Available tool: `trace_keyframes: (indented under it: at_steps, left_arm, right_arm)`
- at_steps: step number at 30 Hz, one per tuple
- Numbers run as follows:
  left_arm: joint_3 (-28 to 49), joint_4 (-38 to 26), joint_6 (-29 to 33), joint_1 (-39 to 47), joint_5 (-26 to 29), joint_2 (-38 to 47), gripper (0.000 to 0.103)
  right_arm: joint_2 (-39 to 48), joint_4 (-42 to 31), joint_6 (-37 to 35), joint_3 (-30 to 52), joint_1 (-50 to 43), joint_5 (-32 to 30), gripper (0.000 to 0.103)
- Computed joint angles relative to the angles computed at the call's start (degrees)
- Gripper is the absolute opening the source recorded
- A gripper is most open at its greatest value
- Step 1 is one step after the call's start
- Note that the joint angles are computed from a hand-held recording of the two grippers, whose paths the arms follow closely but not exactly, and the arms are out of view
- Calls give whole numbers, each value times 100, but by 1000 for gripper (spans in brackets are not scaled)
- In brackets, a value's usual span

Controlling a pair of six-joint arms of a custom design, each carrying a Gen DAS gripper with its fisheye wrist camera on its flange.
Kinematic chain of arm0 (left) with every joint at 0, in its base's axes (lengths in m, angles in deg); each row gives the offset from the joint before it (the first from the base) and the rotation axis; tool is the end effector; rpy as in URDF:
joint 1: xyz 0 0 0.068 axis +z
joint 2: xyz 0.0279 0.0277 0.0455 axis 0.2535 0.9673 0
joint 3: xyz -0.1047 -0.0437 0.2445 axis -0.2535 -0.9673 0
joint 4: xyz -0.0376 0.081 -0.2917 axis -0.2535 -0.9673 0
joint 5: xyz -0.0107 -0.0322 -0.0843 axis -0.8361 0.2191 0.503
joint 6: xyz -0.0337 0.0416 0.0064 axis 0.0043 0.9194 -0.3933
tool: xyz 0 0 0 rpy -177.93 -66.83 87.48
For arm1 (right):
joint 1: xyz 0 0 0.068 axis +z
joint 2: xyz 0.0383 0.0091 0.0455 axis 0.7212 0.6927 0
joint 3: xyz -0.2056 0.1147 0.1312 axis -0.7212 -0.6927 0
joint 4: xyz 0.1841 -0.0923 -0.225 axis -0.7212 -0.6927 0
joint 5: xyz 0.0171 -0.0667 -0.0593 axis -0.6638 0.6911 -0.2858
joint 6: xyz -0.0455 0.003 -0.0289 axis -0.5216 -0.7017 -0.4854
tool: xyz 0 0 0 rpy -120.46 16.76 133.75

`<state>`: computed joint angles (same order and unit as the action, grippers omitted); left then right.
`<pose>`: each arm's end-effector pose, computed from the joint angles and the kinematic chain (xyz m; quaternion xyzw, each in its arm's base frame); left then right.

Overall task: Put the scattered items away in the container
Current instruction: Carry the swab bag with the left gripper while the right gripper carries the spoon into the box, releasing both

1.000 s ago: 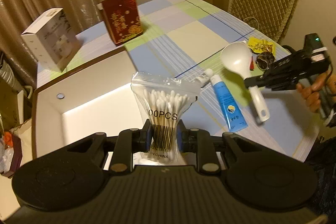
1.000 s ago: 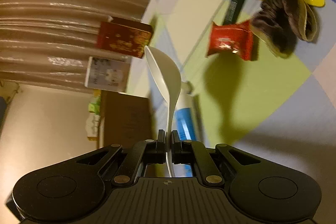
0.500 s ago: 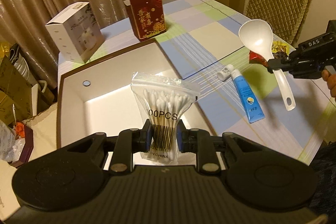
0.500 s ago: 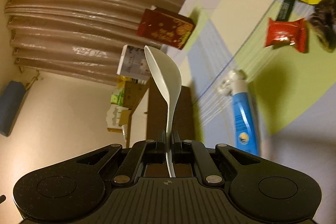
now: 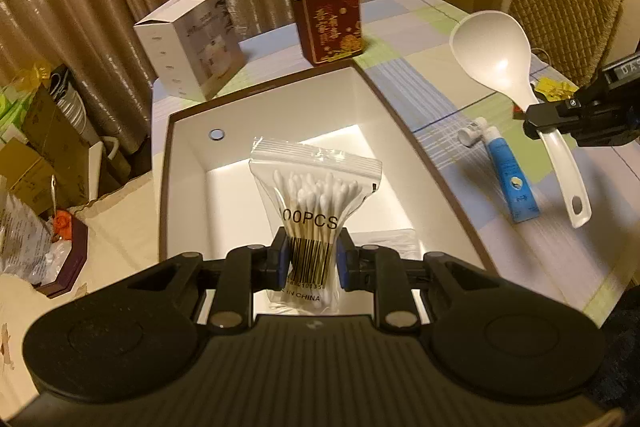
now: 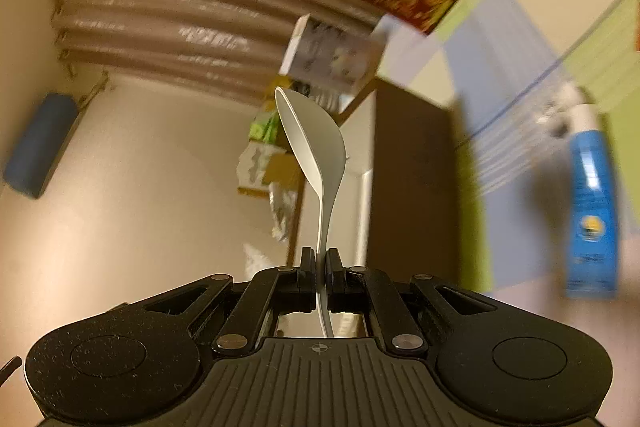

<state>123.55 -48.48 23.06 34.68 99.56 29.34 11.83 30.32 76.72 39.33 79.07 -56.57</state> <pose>0.3678 0.1113 0.2367 0.5125 0.7899 -0.0997 0.3216 0.1757 0.1116 0.1487 0.3128 0.7323 0.4827 0.3646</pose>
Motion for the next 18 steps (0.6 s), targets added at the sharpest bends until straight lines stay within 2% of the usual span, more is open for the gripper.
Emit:
trace_keyframes:
  at_steps: [3,9,13,18]
  left_arm:
    - [142,70,-117,10,6,134,19]
    - [472,251,-528,-82,-46,484,19]
    - [834,292,-874,-182,-96,830,19]
    - [1161,432,-1194,-393,-283,1216,19]
  right_arm:
    - [1067,582,-229,481,-163,-356,7]
    - [2952,1194,-661,1579,-589,-1055,7]
    - [3867,1061,-1007,2330,-830,-1446,7]
    - [4732,495,-1576,3190,-1001,-1618,7]
